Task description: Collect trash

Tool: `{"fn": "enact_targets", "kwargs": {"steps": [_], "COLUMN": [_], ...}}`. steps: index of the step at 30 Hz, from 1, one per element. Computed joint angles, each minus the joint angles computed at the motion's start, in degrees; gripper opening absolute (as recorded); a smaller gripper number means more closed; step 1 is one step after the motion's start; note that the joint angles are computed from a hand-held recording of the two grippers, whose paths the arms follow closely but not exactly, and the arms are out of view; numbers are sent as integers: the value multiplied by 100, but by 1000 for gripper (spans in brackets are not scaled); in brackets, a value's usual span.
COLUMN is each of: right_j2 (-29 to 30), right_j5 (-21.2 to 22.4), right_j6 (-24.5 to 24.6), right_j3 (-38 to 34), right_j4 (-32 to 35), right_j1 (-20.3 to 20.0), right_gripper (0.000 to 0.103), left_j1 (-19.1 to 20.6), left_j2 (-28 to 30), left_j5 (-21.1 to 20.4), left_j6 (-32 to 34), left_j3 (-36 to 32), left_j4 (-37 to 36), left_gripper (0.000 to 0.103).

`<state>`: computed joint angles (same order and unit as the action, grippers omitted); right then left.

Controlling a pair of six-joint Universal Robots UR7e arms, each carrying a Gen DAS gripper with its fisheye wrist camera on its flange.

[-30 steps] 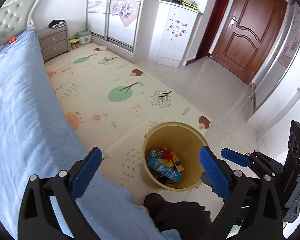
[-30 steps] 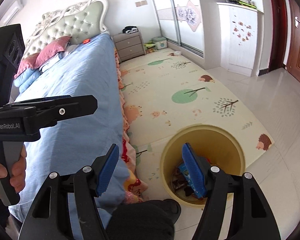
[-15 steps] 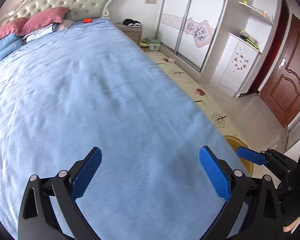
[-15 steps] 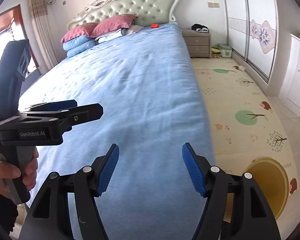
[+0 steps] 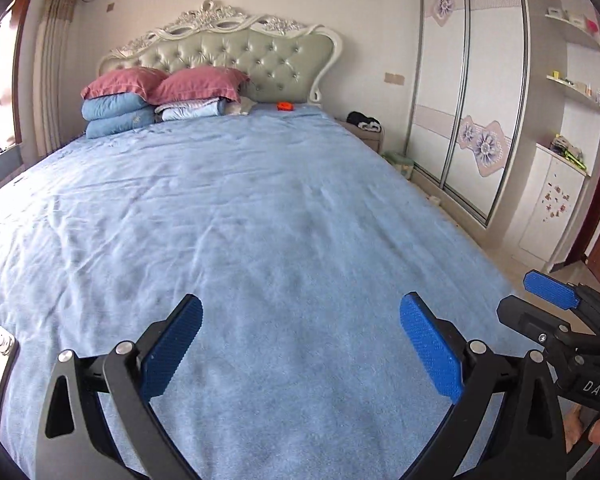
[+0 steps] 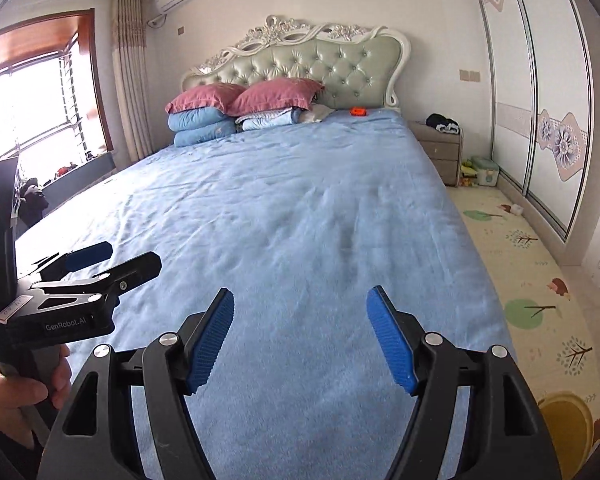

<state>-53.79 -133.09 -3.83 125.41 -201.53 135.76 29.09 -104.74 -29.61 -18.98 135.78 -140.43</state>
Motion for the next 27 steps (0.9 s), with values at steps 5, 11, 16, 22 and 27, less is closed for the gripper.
{"fn": "enact_targets", "kwargs": {"steps": [5, 11, 16, 22, 27], "right_j2": [714, 1057, 1235, 1170, 1181], "right_j5": [-356, -295, -340, -207, -295], "right_j6": [-1264, -1964, -2371, -2149, -2135], "right_j3": [-301, -363, -448, -388, -410], "right_j4": [-2068, -3127, -3543, -3368, -3241], "right_j1": [231, 336, 388, 357, 403], "right_gripper": [95, 95, 95, 95, 95], "left_j1": [-371, -559, -779, -965, -1050], "left_j2": [-7, -92, -37, -255, -348], "left_j5": [745, 1069, 1537, 1537, 1532], "left_j6": [1144, 1181, 1143, 873, 658], "left_j3": [467, 626, 762, 848, 866], "left_j4": [-1946, -2374, -2341, -1903, -1608], "left_gripper": [99, 99, 99, 99, 99]}}
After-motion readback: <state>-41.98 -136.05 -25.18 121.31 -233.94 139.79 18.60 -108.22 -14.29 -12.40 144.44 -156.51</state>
